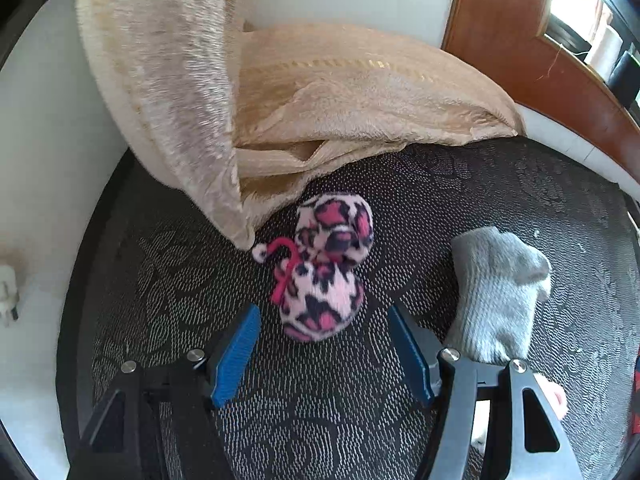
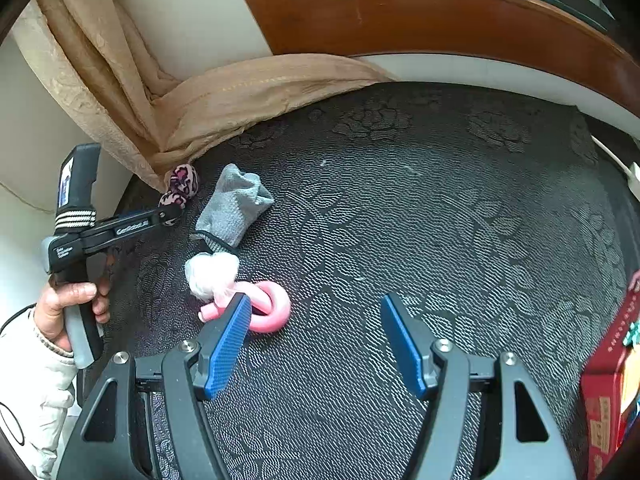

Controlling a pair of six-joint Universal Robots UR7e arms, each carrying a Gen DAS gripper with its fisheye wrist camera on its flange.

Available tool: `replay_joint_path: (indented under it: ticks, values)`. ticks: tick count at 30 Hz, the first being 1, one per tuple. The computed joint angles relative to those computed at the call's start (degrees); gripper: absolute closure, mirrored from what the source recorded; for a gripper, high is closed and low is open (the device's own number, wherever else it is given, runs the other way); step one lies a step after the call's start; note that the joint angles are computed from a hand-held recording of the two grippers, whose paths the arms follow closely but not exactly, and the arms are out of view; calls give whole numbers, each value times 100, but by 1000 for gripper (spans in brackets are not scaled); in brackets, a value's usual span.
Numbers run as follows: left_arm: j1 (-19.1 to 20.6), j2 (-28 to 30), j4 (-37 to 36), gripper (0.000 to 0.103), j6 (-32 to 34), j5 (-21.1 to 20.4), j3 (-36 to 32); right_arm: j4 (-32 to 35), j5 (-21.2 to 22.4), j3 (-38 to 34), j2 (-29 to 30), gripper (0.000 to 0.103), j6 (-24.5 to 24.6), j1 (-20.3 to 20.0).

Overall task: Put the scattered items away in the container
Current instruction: 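Grasp the leopard-print plush with the left tool while the right tool grasps the grey sock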

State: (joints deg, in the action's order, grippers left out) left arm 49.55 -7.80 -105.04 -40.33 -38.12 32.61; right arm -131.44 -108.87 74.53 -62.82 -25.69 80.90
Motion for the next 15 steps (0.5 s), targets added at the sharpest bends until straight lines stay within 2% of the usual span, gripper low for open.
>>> replay_joint_path:
  ticks: [5, 10, 12, 13, 14, 15]
  values:
    - [127, 124, -40, 35, 170, -80, -202, 115, -42, -218, 240, 32, -24, 67]
    - [220, -2, -553, 35, 292, -331, 123, 194, 4, -393, 434, 32, -53, 118]
    - [213, 1, -580, 36, 338, -269, 163, 207, 8, -424, 492, 32, -62, 128]
    - [203, 11, -555, 39, 340, -199, 167, 222, 9, -448, 523, 32, -66, 132]
    - [193, 25, -507, 48, 329, -124, 161, 237, 9, -472, 553, 32, -70, 136]
    - [184, 29, -515, 53, 346, -74, 175, 253, 9, -497, 584, 32, -74, 139]
